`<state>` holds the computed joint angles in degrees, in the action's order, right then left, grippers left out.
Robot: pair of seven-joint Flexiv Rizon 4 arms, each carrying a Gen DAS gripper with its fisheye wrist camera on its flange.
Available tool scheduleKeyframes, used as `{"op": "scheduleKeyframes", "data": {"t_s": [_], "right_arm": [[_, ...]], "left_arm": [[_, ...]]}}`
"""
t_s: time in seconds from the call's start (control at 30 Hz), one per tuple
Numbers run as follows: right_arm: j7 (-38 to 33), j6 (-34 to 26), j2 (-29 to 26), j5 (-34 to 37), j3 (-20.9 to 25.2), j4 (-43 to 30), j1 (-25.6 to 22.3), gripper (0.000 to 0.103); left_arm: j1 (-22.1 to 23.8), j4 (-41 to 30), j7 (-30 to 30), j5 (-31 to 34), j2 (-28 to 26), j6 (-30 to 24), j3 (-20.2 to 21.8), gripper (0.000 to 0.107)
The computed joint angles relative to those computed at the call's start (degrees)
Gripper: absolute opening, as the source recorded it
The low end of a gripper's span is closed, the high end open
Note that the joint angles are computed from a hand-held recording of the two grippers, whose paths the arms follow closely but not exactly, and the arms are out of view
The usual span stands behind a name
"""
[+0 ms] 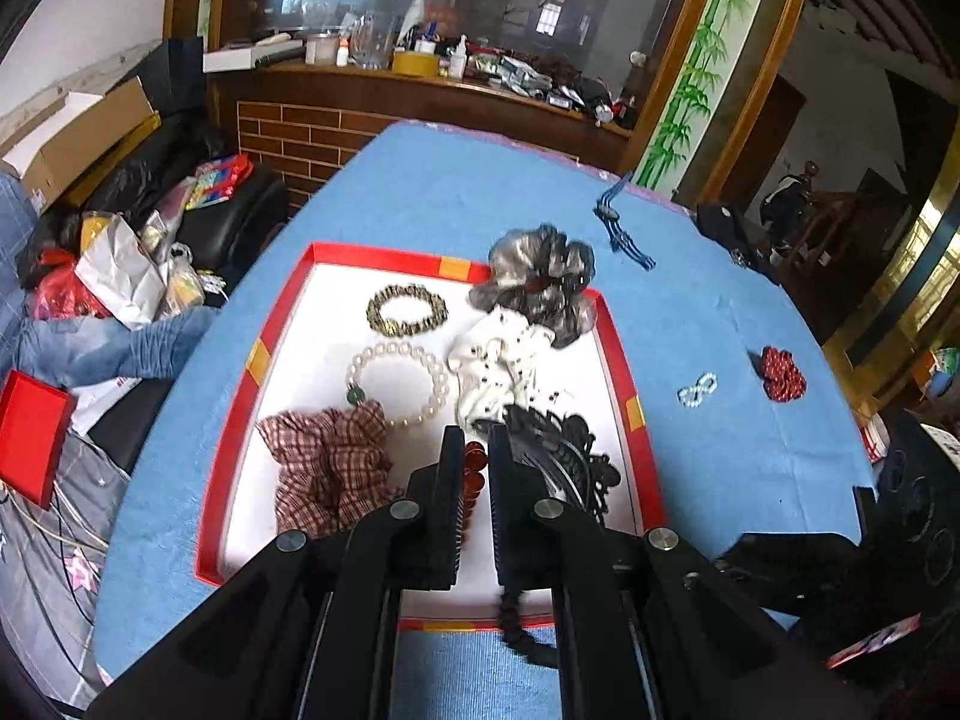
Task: Organize jewelry
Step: 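Carry the red bracelet and black hair tie over the red tray with both tools, then release the red bracelet into the tray with left tool while right tool releases the hair tie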
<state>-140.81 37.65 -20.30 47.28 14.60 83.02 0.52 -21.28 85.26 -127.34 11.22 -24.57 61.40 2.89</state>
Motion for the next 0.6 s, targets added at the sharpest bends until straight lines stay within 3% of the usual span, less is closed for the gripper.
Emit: {"op": "scheduleKeyframes", "data": {"t_s": [0.27, 0.6], "right_arm": [[5.6, 4.9, -3.5, -7.2, -0.7, -0.6, 3.5, 0.007], [11.2, 9.5, -6.2, -13.7, 0.3, -1.3, 3.2, 0.007]], "left_arm": [[1.3, -1.2, 3.3, -3.1, -2.9, -0.1, -1.1, 0.007], [1.9, -1.6, 4.1, -4.7, -5.1, -1.5, -0.2, 0.007]]}}
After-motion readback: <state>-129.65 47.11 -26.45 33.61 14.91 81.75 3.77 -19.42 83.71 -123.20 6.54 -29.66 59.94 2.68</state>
